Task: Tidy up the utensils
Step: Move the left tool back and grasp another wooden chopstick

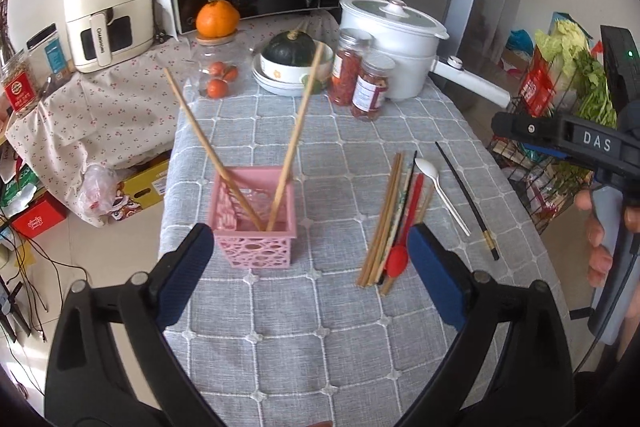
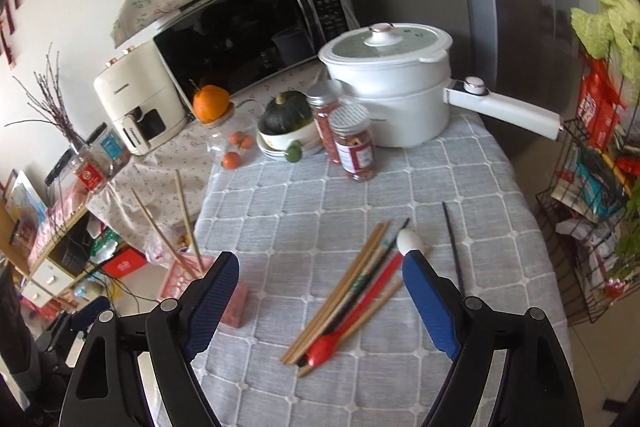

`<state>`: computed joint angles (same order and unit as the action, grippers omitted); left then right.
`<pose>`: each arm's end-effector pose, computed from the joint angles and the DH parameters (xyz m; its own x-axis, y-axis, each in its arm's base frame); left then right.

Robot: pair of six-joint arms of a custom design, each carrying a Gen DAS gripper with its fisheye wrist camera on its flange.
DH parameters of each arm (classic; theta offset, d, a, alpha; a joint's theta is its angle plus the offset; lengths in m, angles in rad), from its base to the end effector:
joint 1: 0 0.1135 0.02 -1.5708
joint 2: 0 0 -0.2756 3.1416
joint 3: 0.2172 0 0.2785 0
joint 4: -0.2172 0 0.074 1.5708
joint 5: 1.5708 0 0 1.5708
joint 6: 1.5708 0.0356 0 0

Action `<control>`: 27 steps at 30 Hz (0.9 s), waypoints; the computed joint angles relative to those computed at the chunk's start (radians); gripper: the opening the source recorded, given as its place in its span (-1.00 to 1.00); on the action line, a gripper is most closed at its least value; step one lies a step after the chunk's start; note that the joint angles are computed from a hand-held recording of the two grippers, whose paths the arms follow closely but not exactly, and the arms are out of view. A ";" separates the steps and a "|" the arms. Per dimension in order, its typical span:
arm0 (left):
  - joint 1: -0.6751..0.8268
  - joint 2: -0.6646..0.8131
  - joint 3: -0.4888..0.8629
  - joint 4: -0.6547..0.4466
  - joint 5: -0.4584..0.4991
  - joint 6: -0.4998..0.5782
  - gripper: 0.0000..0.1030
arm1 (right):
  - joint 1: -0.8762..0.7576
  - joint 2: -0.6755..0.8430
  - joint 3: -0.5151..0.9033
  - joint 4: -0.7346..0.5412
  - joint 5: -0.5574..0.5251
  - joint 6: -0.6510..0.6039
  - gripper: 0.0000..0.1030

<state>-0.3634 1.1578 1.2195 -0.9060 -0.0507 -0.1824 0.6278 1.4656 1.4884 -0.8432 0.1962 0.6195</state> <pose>0.2342 -0.0871 0.3607 -0.7458 0.0898 -0.6601 0.1914 0.9780 -0.0832 0.2759 0.1917 0.3741 -0.7540 0.1565 -0.6380 -0.0377 0.9593 0.2799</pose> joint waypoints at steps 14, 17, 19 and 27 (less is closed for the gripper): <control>-0.189 0.466 0.224 0.008 0.036 -0.073 0.08 | -0.272 -0.058 -0.217 -0.071 -0.141 -0.106 0.66; -0.162 0.591 0.316 0.017 0.077 -0.086 -0.28 | -0.302 -0.036 -0.238 -0.064 -0.147 -0.139 0.66; -0.142 0.659 0.371 0.023 0.101 -0.082 -0.45 | -0.317 -0.010 -0.243 -0.060 -0.147 -0.157 0.66; -0.116 0.863 0.563 -0.048 0.164 -0.062 -0.76 | -0.358 0.076 -0.236 -0.043 -0.189 -0.196 0.65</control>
<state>-0.4796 2.0207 1.7825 -0.9543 0.1136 -0.2446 0.2695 1.5420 1.2520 -0.8861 0.0074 0.4234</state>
